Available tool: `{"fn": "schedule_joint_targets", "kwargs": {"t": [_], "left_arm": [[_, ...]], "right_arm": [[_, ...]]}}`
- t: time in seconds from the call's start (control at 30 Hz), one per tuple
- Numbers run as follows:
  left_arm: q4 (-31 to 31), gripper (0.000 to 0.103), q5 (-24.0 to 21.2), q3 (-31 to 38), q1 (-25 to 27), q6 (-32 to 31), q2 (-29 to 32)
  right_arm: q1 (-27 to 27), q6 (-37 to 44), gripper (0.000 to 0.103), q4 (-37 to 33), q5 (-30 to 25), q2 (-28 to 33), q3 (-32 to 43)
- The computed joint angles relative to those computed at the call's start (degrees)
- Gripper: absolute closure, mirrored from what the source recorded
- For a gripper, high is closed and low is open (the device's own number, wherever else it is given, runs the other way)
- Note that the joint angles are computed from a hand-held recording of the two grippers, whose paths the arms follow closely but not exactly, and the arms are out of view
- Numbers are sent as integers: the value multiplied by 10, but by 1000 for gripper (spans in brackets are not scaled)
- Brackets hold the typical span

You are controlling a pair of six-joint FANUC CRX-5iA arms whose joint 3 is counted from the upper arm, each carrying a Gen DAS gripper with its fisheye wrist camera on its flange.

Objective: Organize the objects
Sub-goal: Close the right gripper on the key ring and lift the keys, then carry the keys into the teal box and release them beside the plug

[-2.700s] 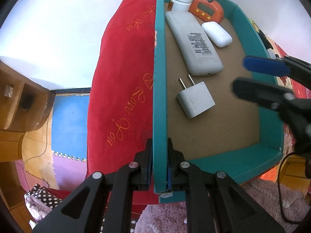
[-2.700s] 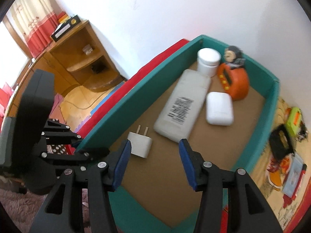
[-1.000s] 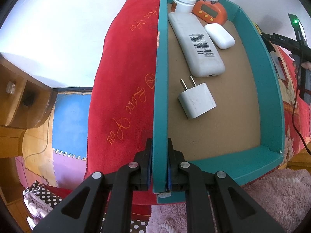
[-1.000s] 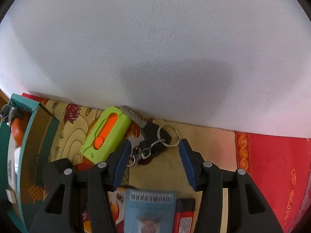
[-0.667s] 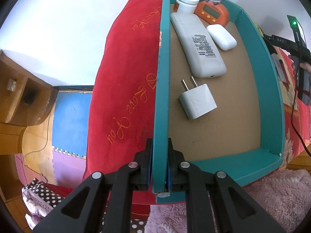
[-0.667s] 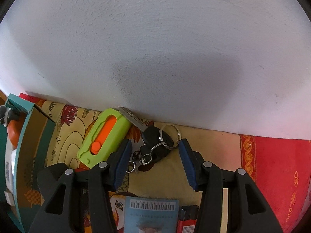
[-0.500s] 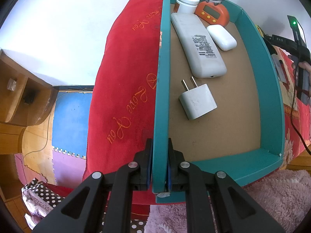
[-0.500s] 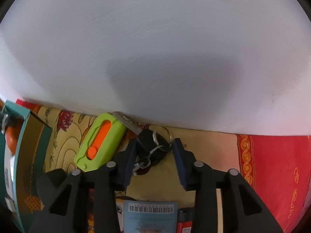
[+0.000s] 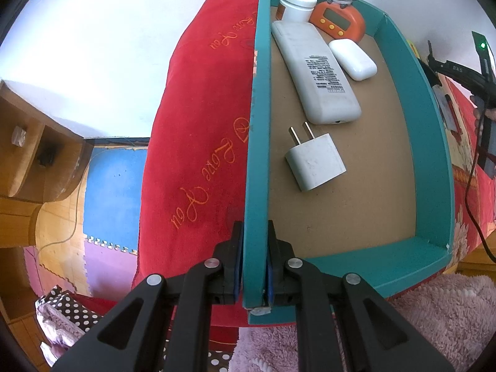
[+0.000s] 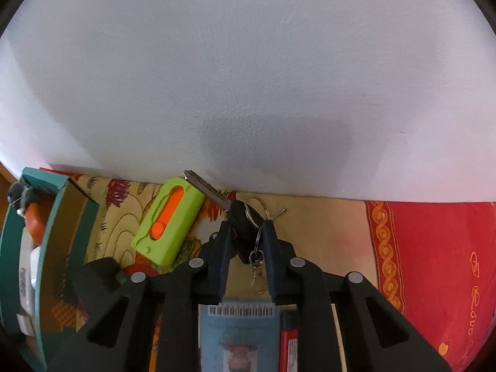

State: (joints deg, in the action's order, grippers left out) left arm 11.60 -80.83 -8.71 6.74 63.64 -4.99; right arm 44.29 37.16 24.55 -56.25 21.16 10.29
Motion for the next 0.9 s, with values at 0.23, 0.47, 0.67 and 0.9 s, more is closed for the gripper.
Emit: {"fn": "schedule_joint_targets", "kwargs": {"t": [0.23, 0.47, 0.67, 0.9], "left_arm": [[0, 93, -1, 1, -5, 1, -2], [-1, 93, -3, 6, -11, 2, 1], [-1, 93, -6, 12, -14, 0, 4], [0, 93, -6, 14, -17, 0, 5]], "right_arm": [[12, -27, 83, 10, 16, -32, -36], [43, -56, 83, 37, 33, -92, -84], [59, 6, 83, 10, 38, -96, -49], [99, 94, 83, -65, 38, -100, -20]]}}
